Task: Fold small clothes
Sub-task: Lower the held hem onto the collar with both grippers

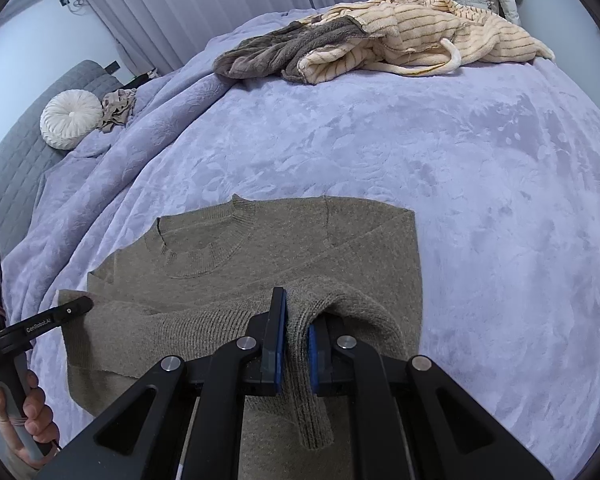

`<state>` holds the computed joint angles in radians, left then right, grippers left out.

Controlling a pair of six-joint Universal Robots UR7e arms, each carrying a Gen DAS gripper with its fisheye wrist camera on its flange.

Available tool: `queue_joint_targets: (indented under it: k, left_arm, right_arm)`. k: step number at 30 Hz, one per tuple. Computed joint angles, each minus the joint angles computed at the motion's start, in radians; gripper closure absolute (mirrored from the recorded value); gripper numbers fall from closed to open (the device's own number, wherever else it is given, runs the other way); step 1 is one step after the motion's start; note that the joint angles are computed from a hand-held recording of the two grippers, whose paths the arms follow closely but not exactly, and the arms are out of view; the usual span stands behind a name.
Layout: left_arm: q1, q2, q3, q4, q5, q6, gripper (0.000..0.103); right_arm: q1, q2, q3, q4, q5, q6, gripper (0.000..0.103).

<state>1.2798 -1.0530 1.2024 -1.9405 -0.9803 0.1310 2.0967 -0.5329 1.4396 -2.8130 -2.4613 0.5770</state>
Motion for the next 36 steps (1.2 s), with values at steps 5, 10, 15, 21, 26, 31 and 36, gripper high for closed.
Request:
queue_joint_targets:
  k: [5,10,15,21,26,31,36]
  left_arm:
    - [0.005,0.015,-0.007,-0.001,0.004,0.004,0.092]
    - [0.012,0.035,-0.022,0.007,0.011,0.005,0.092]
    - [0.016,0.054,-0.029,0.006,0.019,0.012,0.092]
    - [0.026,0.079,-0.048,0.019,0.023,0.012,0.092]
    - [0.033,0.089,-0.049,0.013,0.028,0.027,0.092]
    - [0.039,0.099,-0.055,0.008,0.023,0.042,0.092]
    - [0.045,0.107,-0.058,0.004,0.02,0.05,0.091]
  right_arm:
    - [-0.01,0.003,-0.003,0.006,0.001,0.005,0.093]
    - [-0.023,0.007,-0.009,0.017,0.004,0.01,0.093]
    - [-0.035,0.008,-0.005,0.015,0.007,0.013,0.093]
    - [-0.051,0.01,-0.001,0.013,0.015,0.016,0.093]
    - [-0.068,0.014,-0.001,0.022,0.023,0.026,0.093]
    - [-0.081,0.016,0.004,0.022,0.028,0.029,0.093]
    - [-0.093,0.022,-0.001,0.032,0.033,0.033,0.093]
